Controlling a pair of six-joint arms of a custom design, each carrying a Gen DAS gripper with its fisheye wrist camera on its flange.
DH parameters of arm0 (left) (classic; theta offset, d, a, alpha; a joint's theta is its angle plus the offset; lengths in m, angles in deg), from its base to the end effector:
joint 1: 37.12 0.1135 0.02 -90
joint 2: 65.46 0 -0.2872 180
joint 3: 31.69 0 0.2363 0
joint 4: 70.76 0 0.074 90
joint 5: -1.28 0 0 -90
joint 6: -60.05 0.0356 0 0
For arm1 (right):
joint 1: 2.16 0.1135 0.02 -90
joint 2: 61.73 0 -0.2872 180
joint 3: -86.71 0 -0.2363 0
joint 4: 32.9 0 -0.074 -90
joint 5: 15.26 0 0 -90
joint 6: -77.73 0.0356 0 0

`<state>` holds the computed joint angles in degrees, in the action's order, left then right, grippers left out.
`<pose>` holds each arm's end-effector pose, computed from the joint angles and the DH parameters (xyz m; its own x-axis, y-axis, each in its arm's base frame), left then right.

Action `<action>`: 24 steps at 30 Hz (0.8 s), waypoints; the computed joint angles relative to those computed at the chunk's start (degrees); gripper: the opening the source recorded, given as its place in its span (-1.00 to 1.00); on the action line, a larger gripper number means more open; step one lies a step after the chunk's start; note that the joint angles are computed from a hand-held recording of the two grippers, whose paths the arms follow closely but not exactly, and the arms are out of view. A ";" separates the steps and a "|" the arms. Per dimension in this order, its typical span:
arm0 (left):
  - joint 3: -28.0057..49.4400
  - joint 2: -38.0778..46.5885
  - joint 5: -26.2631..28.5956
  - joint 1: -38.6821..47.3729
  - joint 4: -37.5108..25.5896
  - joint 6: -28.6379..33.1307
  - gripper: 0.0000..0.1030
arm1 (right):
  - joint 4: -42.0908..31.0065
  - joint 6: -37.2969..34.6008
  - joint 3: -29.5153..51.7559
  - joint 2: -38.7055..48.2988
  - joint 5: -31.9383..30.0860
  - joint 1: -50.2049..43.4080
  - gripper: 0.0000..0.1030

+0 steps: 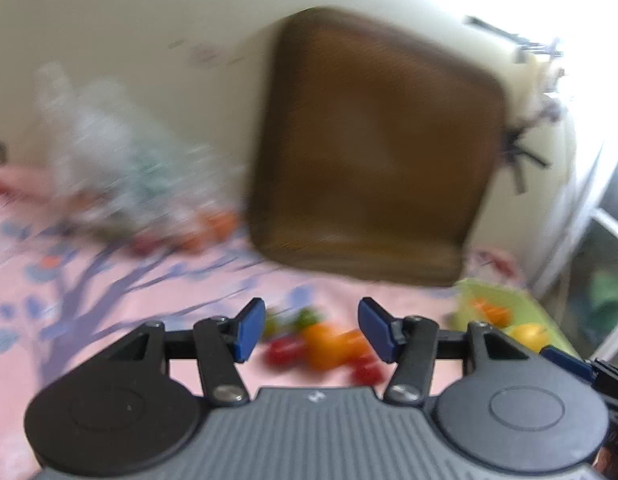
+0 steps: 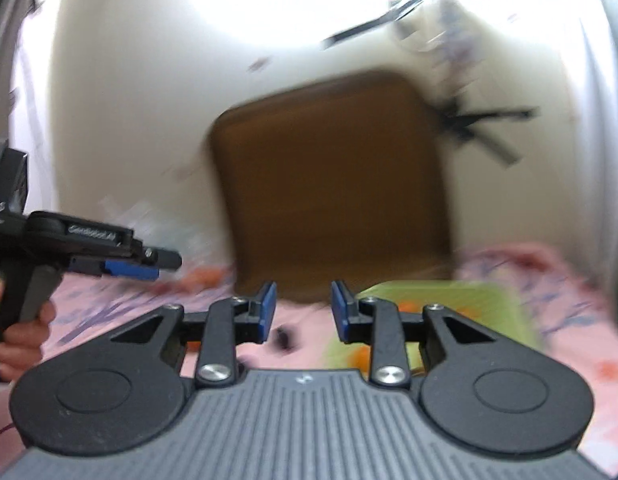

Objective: Organize fruits
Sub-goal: 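Grasp a dark plum with the right tool while the left tool grasps a red cherry tomato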

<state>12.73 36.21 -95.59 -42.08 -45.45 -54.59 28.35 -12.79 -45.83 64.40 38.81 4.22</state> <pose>0.2980 -0.0216 0.1382 -0.4727 -0.3745 -0.7977 -0.2336 0.9261 -0.2963 0.3295 0.0579 0.0830 -0.2916 -0.0400 -0.9557 -0.6491 0.7422 0.1670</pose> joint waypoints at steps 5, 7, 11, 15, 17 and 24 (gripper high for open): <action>-0.92 3.73 5.90 3.95 2.99 -0.10 0.02 | -12.91 -6.21 7.10 2.31 6.19 9.56 -0.36; 0.30 5.52 7.56 3.26 3.85 0.61 0.02 | -16.36 -7.73 10.36 3.77 10.38 12.14 -0.35; 4.12 9.48 8.28 0.15 3.14 2.19 0.02 | -30.01 -9.13 19.40 5.75 14.35 13.47 -0.35; 9.36 13.03 5.32 -4.26 -0.20 3.48 0.02 | -37.68 -7.50 23.03 5.63 10.96 11.66 -0.50; 11.61 14.53 2.94 -6.83 -1.79 4.45 0.02 | -34.71 -7.33 20.43 5.02 11.59 10.96 -0.50; 19.87 19.96 -8.63 -13.20 -7.59 9.31 -0.04 | -24.10 -7.98 12.24 4.29 10.48 8.40 -0.50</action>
<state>32.60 56.17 -104.23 -55.27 -53.04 -45.28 4.25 -20.77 -33.59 68.69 49.29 12.62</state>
